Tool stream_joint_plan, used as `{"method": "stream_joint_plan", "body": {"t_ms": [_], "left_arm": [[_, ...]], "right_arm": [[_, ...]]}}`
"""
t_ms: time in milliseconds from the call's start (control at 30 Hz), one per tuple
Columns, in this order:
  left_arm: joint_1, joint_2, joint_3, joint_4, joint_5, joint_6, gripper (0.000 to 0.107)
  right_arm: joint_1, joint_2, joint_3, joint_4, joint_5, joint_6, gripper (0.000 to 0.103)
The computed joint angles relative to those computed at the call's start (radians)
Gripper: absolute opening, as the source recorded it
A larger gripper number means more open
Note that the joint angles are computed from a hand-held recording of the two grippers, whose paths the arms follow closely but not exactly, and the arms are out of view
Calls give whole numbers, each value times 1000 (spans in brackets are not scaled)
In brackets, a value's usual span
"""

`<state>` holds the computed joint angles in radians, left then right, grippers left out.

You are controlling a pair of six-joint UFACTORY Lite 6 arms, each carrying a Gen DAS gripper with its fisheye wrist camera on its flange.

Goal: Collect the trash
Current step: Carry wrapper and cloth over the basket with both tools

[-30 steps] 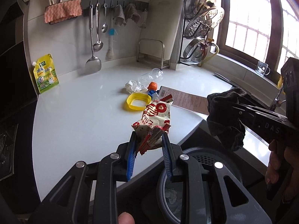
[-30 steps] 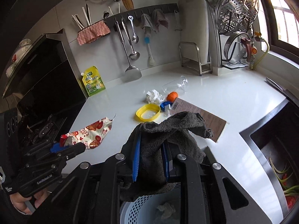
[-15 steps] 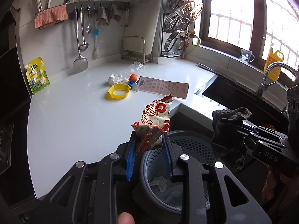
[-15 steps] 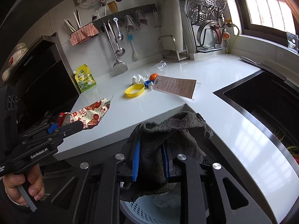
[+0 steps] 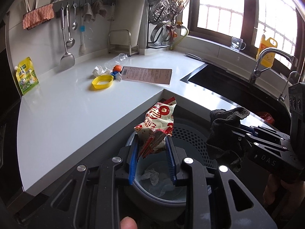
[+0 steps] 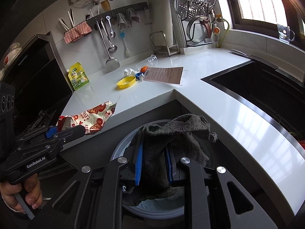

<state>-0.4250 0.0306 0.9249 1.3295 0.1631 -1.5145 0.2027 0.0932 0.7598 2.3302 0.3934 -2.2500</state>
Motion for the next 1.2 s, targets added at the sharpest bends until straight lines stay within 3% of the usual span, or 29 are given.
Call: {"method": "stream_joint_plan", "body": {"t_ms": [667,1067,1200], "left_arm": [[-26,162,53,134,-50,-146,27],[-33,244,117,-126,-53,114,27],[-38,273,139,-143,-50,129,27]], "right_arm": [[55,88,-42,253,-12,-236,20],[46,169,23,212,-22,-206,20],[47,203,47,227,-25,-229,20]]}}
